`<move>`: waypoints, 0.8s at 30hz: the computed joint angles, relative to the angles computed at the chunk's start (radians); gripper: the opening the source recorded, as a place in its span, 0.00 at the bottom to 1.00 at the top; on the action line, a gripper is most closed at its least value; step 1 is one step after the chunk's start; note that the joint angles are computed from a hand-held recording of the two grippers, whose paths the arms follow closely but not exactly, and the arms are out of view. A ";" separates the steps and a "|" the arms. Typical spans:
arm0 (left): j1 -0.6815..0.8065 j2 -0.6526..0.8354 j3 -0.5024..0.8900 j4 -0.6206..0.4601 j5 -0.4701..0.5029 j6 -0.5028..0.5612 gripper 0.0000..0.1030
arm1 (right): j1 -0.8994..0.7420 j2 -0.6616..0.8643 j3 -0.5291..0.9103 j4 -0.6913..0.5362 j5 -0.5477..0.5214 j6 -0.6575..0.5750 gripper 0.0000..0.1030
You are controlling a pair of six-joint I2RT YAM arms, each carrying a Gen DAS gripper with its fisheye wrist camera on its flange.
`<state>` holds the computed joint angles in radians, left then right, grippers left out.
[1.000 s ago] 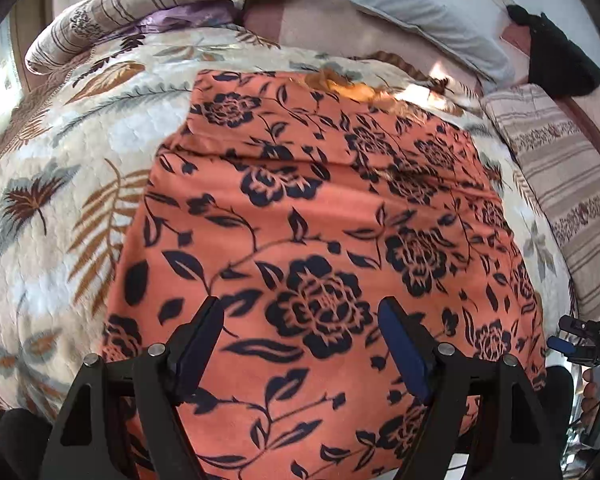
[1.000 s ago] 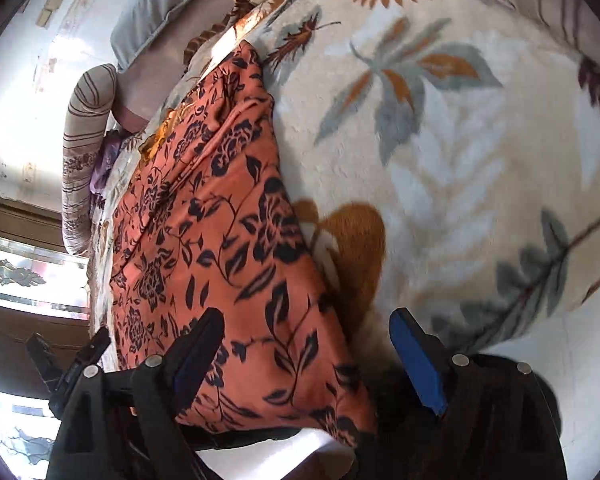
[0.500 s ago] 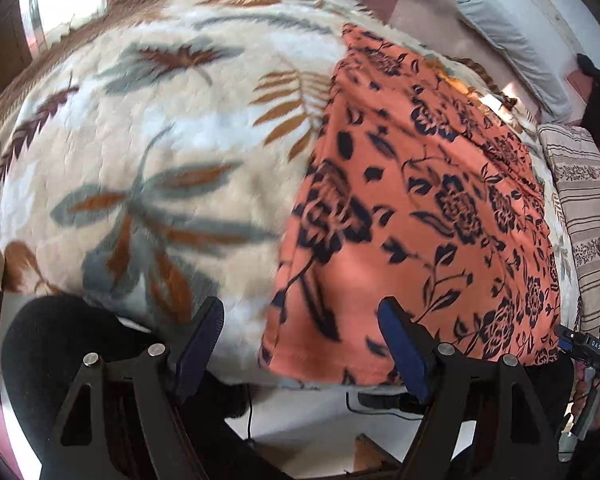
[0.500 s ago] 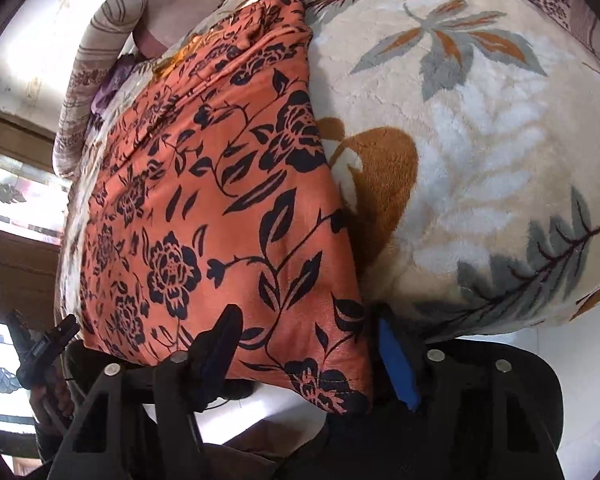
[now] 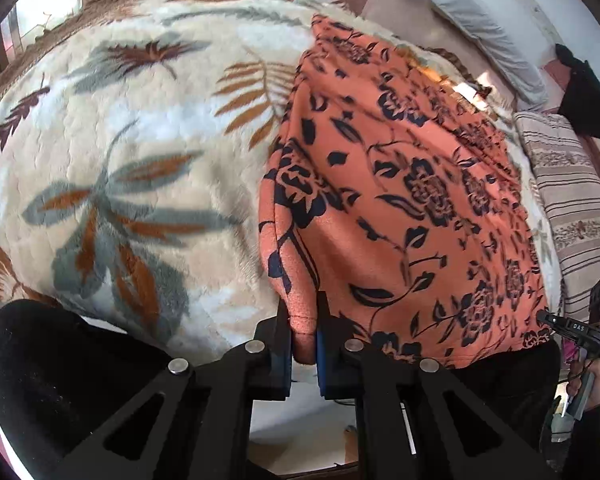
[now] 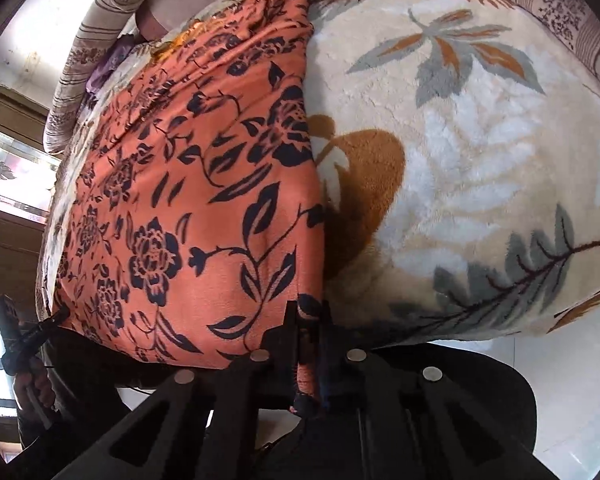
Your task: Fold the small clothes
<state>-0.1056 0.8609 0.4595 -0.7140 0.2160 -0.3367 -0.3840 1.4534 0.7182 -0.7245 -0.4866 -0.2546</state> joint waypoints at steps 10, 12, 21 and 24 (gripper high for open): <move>0.051 0.132 0.001 0.087 -0.005 0.044 0.07 | 0.043 0.099 0.035 0.009 0.009 0.053 0.07; 0.077 0.068 0.041 0.035 0.035 0.050 0.06 | 0.008 0.117 0.067 -0.033 -0.048 0.031 0.06; 0.135 0.315 0.176 0.046 0.070 0.092 0.07 | -0.051 0.225 0.150 -0.065 -0.225 0.082 0.06; 0.116 0.380 0.242 0.068 0.079 0.112 0.07 | -0.022 0.314 0.197 -0.035 -0.281 0.149 0.06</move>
<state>0.0105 1.2409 0.7016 -0.6459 0.2951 -0.2247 -0.4063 1.7671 0.9152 -0.7597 -0.7674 -0.1059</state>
